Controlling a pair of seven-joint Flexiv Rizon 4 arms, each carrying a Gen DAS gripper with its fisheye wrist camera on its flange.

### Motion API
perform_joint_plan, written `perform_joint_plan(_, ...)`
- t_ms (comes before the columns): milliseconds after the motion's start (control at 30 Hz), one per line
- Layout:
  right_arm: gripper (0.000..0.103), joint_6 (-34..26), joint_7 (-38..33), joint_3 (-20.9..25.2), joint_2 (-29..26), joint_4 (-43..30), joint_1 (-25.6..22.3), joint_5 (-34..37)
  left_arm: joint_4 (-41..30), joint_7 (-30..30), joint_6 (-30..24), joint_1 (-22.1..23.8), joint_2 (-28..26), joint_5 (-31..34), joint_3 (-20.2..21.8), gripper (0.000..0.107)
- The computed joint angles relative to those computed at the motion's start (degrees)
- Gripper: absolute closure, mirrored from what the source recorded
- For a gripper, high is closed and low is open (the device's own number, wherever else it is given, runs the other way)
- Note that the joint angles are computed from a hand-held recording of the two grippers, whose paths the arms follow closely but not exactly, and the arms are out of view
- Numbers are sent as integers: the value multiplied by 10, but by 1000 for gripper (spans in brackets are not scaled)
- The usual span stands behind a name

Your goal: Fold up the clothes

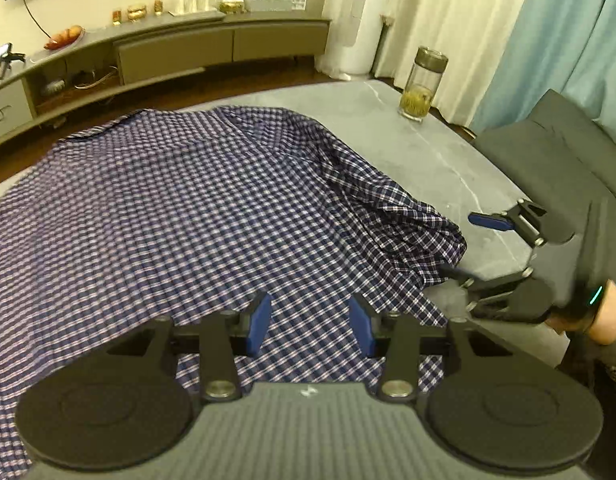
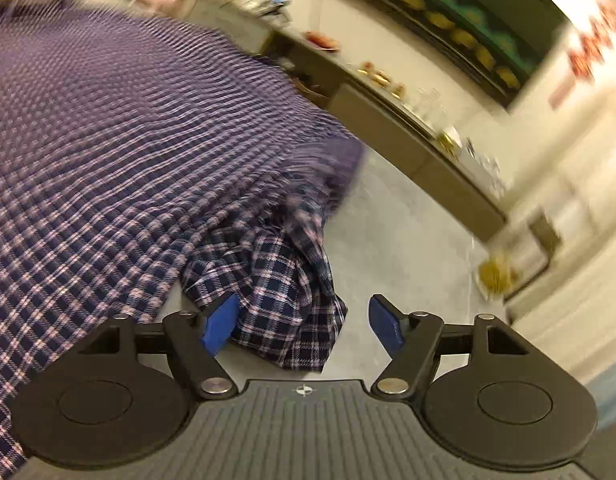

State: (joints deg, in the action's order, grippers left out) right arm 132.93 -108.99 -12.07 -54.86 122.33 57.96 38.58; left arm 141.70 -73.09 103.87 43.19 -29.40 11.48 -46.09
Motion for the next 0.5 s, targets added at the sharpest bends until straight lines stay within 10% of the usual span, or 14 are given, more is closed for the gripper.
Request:
perform_joint_plan(200,27,97,407,90,36,83,-240,-322,-64,12,15,-142,-26,-18,98,58)
perform_joint_plan(300,30,71,391,181,43,71,-360,-378,-112,37,48,-262,-50,-65,196,58)
perform_joint_plan(367,61,37,398,212,41,61,-411,-421,-132,116,89,-342,-74,-172,243,58)
perform_joint_plan(433,95,10,375,209,59,57,-401,-396,-177,110,76,-422,-96,-199,324,58)
perform_joint_plan(500,99,16,306,167,71,41,-332,-274,-226,35,31,-478,-114,-151,409,59)
